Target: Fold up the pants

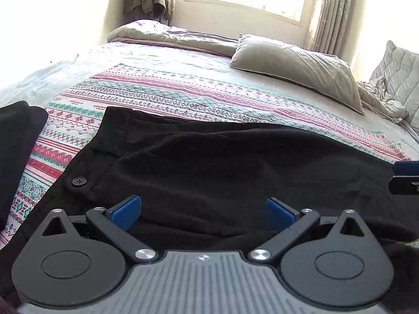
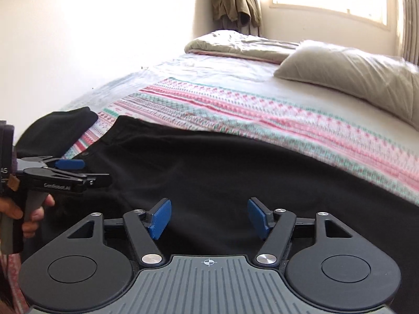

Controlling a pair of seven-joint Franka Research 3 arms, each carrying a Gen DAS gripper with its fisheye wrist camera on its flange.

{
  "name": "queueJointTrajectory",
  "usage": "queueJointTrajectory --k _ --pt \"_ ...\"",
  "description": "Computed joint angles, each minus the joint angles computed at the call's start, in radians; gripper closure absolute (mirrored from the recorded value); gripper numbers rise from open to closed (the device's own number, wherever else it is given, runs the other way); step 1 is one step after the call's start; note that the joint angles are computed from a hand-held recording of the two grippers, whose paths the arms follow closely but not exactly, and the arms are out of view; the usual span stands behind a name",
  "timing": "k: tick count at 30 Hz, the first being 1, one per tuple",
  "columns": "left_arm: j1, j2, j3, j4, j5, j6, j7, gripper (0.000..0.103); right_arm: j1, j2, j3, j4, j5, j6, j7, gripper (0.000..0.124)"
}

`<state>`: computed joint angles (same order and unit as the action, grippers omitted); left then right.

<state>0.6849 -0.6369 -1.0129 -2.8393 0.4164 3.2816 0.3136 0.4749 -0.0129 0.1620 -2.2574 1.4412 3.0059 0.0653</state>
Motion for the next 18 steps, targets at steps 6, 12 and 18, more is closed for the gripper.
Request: queueJointTrajectory --k 6,12,18 --pt "0.071 0.039 -0.05 0.041 -0.001 -0.017 -0.035 0.0 0.006 0.177 0.001 0.149 -0.414 0.075 0.227 0.054" --pt "0.118 0.05 -0.095 0.068 0.024 -0.035 -0.065 0.0 0.086 0.372 -0.132 0.319 -0.796 0.072 0.47 0.054" --pt "0.166 0.05 -0.136 0.081 0.045 -0.025 -0.083 0.0 0.245 0.56 -0.372 0.503 -1.096 -0.01 0.7 0.054"
